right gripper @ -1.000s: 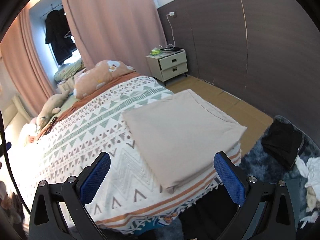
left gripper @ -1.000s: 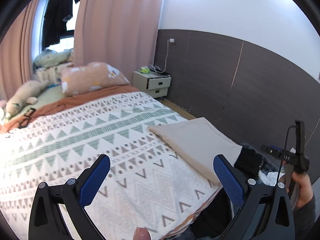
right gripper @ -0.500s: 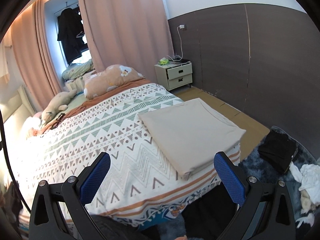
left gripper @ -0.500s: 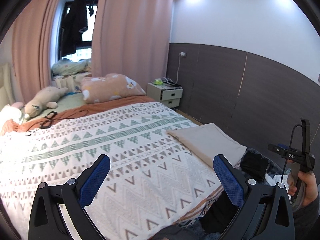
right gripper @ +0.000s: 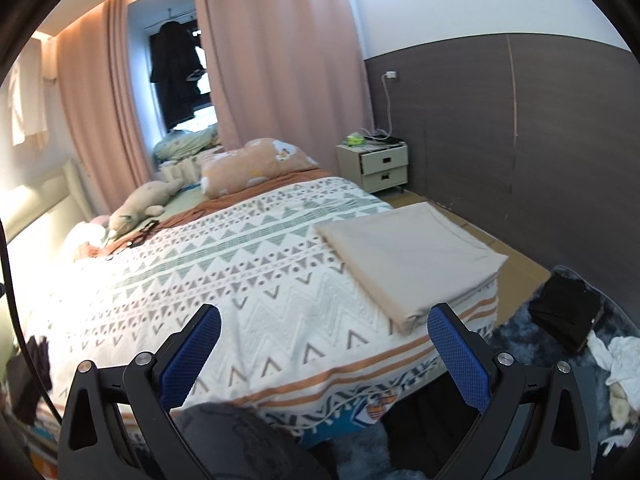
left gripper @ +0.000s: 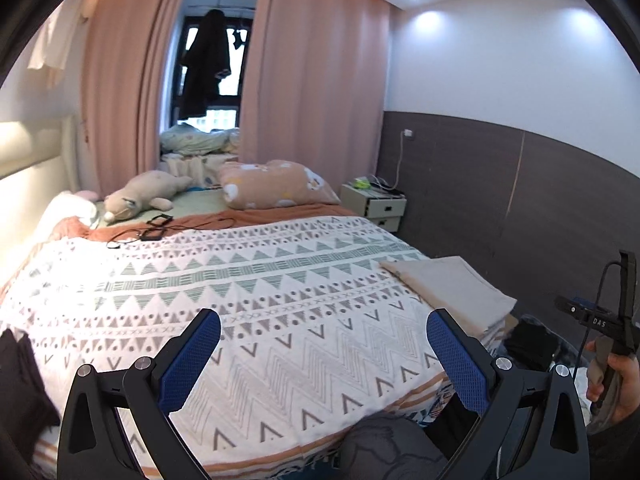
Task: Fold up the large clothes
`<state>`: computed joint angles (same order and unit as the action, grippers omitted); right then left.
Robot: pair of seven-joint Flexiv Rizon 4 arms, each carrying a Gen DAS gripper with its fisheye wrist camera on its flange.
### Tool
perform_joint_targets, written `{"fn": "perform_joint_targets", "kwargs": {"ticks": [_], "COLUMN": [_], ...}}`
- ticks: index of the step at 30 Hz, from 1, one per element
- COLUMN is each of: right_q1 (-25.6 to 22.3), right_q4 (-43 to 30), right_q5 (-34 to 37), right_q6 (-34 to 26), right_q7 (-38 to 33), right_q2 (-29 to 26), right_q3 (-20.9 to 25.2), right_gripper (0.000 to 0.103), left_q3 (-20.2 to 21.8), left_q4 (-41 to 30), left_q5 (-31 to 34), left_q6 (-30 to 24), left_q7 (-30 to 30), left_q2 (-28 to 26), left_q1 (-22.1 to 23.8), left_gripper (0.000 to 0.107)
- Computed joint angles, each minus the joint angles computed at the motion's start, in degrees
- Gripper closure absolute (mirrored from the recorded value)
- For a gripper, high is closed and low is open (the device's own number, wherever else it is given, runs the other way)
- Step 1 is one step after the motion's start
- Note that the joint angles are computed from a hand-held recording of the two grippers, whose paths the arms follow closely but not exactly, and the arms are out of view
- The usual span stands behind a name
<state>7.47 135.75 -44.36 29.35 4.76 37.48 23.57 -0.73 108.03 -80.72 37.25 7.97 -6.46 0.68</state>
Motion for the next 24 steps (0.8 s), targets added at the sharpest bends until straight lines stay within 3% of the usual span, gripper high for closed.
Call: {"fn": "perform_joint_targets", "kwargs": {"ticks": [6,12,18,24], "right_q1": [1.77,5.13,9.25,12.37], "right_q4": [-1.58,-1.66,-0.54,1.44], "right_q5": [-0.96,-1.62,-3.61,-5.25], "right_q6": [-2.25,-3.82,-5.51,-3.96], "right_q7": [3.85,8.75,13.35,18.67], "right_q2": [-3.39,-6.25,-8.40,-9.20], "right_q3": [3.54,4.72,5.64,5.37], "right_gripper": [0.000,0.000,0.000,0.000], "left_q3": [1.45,1.89,2.87,3.74], "left_q4": [2.65,5.69,8.21,12.00], "left_q5": [-3.45,-7.85,-6.58,-10.39], "left_q6": [0.64,3.41,4.31,6.20], "left_q7": [1.24,4.77,5.47,8.13], "left_q2": [0.75,1.47,1.79,3.50], "left_q1": [1.52,1.41,2.16,2.46], "left_gripper": [0.004,0.004,0.004,0.004]}}
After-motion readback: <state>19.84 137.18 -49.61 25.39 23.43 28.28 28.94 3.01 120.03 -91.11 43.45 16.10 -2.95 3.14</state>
